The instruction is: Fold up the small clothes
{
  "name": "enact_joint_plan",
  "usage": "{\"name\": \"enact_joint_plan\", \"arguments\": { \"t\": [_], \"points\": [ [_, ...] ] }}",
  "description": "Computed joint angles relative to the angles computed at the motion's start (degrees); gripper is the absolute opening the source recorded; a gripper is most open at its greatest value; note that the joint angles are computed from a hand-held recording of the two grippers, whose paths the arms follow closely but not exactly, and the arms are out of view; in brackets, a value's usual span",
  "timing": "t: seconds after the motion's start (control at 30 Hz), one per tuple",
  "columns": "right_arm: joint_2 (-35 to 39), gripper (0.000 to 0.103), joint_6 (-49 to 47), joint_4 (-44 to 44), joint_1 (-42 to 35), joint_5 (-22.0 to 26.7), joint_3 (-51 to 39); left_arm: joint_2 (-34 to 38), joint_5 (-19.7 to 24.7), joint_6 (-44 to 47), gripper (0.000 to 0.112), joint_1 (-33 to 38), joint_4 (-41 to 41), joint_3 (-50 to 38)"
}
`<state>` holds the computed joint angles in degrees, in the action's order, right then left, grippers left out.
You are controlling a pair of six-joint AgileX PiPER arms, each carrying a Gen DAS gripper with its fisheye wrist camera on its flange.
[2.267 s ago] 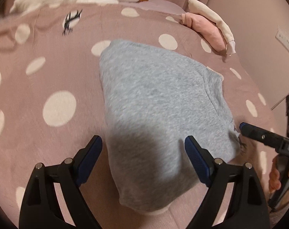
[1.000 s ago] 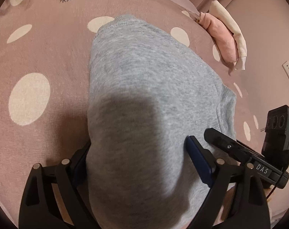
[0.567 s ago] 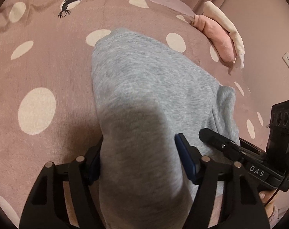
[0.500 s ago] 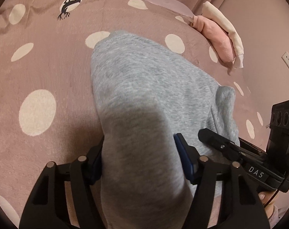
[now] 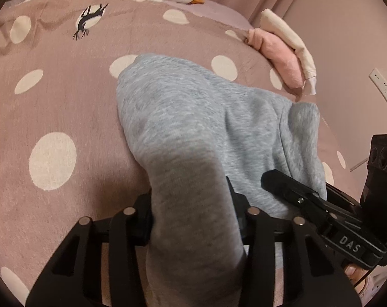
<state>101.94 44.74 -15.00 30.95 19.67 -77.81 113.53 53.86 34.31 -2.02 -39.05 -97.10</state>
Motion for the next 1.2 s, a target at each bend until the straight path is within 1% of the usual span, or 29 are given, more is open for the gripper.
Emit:
{"name": "enact_joint_plan", "arguments": {
  "t": [0.1,0.23,0.37,0.43,0.53,0.7,0.8,1.1,1.2],
  "points": [
    [-0.70,0.031,3.89,-4.82,1.24,-1.74,0.22,-0.70,-0.12,1.57,0.040,0.73,-2.18,0.65],
    [-1.69,0.031,8.21,-10.43,2.68,-2.71,0.12,-3.18,-1.39,3.70,0.040,1.64,-3.84,2.39],
    [-2.73,0.031,11.32,-14.43,4.23,-2.34,-0.41,-5.07,0.11,4.98,0.040,3.38,-4.85,2.77],
    [-3.07,0.031,11.44,-14.37,4.94,-2.00,-0.77,-6.18,0.44,5.27,0.040,4.08,-4.66,3.68],
    [-2.97,0.031,11.27,-13.43,6.59,-0.14,-1.68,-8.07,1.56,5.82,0.040,5.63,-4.10,5.99],
    [-4.39,0.031,16.19,-16.68,10.55,0.65,0.61,-12.94,3.06,9.97,0.040,9.54,-5.04,13.49],
    [-4.96,0.031,18.44,-17.61,12.75,1.08,1.96,-15.58,2.51,11.95,0.040,10.94,-4.56,17.27],
    [-4.12,0.031,23.64,-21.56,15.69,4.08,1.31,-16.84,2.75,13.36,0.040,12.07,-5.00,20.53],
    [-4.81,0.031,26.93,-24.60,16.18,4.79,2.52,-16.83,2.30,13.57,0.040,11.30,-5.29,21.34]
  ]
}}
